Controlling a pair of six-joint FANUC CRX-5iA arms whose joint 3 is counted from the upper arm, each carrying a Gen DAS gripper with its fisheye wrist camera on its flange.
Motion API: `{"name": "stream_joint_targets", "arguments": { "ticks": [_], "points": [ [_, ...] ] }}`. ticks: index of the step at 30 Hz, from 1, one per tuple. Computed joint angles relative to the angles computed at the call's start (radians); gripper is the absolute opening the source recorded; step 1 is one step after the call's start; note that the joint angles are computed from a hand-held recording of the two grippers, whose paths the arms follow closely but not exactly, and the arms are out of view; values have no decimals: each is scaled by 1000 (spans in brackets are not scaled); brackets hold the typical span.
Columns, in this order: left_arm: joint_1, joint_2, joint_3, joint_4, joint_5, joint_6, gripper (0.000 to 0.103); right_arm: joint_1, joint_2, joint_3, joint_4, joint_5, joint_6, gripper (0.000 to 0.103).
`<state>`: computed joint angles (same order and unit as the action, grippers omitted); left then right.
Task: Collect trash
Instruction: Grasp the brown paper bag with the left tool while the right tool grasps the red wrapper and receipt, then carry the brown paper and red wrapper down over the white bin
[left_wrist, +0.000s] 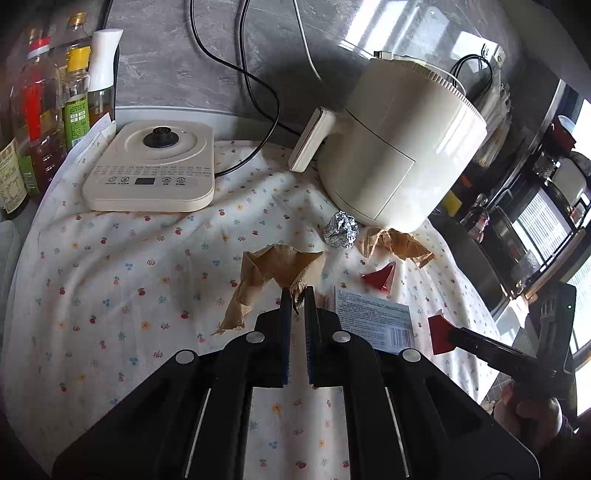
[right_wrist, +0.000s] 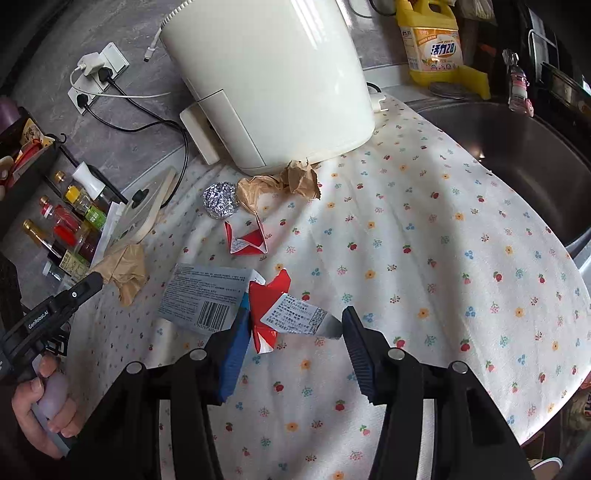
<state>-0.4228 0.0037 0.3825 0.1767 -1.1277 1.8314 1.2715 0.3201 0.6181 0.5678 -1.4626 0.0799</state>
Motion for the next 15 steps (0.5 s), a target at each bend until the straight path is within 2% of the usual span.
{"name": "stream_joint_targets", "arguments": {
  "ticks": [7, 15],
  "points": [
    [-82, -111, -23, -175, -60, 187, 7, 31, -57, -67, -1, 62, 17, 50],
    [-254, -194, -23, -382, -155, 429, 7, 110, -130, -132, 24, 73, 28, 50]
  ]
}}
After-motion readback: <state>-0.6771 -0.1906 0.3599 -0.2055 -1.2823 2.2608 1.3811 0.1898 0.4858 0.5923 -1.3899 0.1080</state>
